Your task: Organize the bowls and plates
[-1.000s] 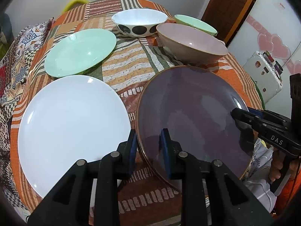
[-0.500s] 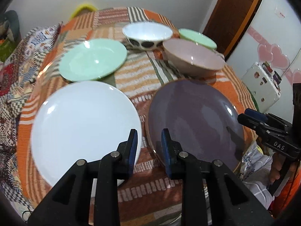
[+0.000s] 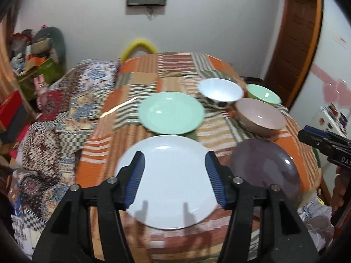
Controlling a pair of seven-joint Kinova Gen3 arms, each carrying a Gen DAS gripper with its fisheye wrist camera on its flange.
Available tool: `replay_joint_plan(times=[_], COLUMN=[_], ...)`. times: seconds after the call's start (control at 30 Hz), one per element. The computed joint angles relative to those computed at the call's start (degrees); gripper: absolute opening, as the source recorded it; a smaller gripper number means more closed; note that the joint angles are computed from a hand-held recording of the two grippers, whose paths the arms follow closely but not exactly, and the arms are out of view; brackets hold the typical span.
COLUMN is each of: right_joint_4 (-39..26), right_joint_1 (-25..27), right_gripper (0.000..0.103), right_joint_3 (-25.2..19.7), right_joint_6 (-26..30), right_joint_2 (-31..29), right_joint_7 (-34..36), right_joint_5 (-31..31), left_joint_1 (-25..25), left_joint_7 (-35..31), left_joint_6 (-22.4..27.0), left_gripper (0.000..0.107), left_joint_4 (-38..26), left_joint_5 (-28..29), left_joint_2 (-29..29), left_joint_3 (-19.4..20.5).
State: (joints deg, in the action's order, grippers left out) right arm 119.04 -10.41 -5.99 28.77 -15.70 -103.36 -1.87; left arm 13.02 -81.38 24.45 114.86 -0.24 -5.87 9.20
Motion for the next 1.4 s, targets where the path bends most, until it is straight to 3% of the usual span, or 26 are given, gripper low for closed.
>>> replay_joint_plan(times=[0.13,0.4,0.77,1.07,1.23,1.4], right_joint_4=[-1.4,-4.7,-11.1,-16.4,-18.2,-19.8], right_joint_1=[-2.2,-4.1,-6.0,-6.3,-7.2,-6.9], right_gripper=[0.052,0.052,0.052,0.052,0.037,0.025], right_joint_3=[0.6,0.6,-1.0,-0.5,-0.4,-0.2], right_joint_6=[-0.9,0.4,6.1,11.5,12.4,13.5], right_joint_2=[2.7,9.0,18.6,24.6,26.9,29.0], right_joint_7=[2.0,4.7,0.5,4.4,4.8,5.0], right_joint_5=[-1.7,-4.2,2.5,0.8,1.0,0.3], left_joint_1=[-2.1,-4.5,-8.2,-12.5,-14.4,-15.9], left_joint_7=[1.4,-3.5,-14.9,-25.5,-30.9,-36.4], left_joint_6=[0.9,1.9,2.9,2.5,2.7,2.9], left_gripper=[0.059,0.059,0.059,0.057,0.039,0.032], left_joint_4=[1.0,2.9,2.6,3.5,3.7,4.0], left_joint_5=[-1.9,2.6,14.1,24.4,29.6,34.3], left_joint_2=[-0.5,1.2,7.7,11.2,12.3,12.8], left_joint_3=[-0.9,-4.5,-6.2,-4.9,-4.2,-3.6])
